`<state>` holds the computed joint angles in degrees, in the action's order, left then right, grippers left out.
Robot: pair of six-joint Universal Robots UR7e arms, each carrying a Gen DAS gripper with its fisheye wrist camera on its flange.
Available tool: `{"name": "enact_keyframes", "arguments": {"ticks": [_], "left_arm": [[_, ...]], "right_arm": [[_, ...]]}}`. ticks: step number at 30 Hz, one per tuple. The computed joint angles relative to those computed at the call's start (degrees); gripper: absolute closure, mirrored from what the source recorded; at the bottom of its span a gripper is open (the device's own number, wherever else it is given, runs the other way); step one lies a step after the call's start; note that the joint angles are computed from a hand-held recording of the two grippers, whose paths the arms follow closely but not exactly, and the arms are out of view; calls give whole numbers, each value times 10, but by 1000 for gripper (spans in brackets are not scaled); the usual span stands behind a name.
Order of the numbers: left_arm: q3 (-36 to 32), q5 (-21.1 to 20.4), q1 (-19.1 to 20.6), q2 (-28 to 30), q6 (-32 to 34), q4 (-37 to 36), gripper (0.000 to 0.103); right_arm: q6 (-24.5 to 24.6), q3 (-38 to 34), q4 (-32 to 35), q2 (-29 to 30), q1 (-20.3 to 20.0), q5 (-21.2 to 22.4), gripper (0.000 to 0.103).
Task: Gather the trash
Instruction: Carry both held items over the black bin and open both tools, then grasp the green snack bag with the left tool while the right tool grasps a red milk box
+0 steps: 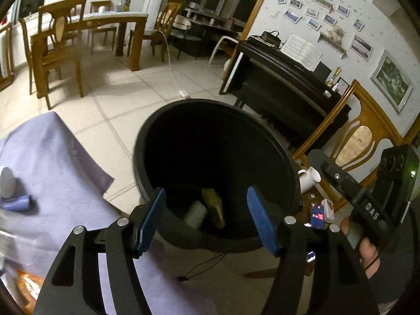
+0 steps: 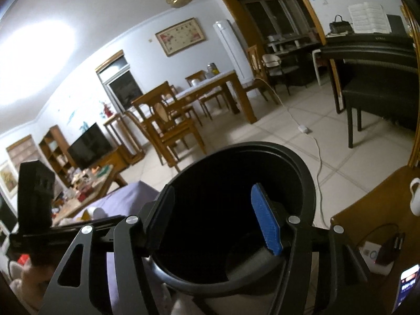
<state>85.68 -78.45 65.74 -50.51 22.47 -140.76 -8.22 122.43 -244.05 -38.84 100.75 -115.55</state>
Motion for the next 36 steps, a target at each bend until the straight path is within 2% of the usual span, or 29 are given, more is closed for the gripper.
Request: {"name": "enact_keyframes", "arguments": {"ticks": [6,8,9,11,14,17,19,23,28,30,34,36], "left_arm": [[62,24,-4,-68,10,-37,38],[81,35,0,-95,15,-54,31],[94,40,3,-109,18,-67,23],[113,62,10,-137,28,-91,23],[129,89,30,-175,28,-109,23],[133,116,58,-208,12,-121,23],[129,137,79,-221,2,-126,23],[127,148,114,-235,-12,-117,23],[103,171,133,-210,-4,-98,24],[104,165,138,-208,17,-117,25],[103,148,157,-211,40,-125,43],[101,131,168,-215,52,-123,48]], "right_arm": [[-7,-33,56,8,40,-7,41],[-12,-52,87,14,58,-7,41],[-13,-63,105,21,68,-4,42],[-11,-86,145,32,91,-3,41],[-11,-138,216,54,125,2,42],[-14,-189,291,76,150,29,41],[-27,-235,343,99,168,42,30],[-60,-313,435,146,194,65,28],[-145,-446,580,216,218,68,28],[-182,-498,630,245,226,56,28],[-281,-603,698,305,238,23,28],[-315,-639,715,326,239,14,28]]}}
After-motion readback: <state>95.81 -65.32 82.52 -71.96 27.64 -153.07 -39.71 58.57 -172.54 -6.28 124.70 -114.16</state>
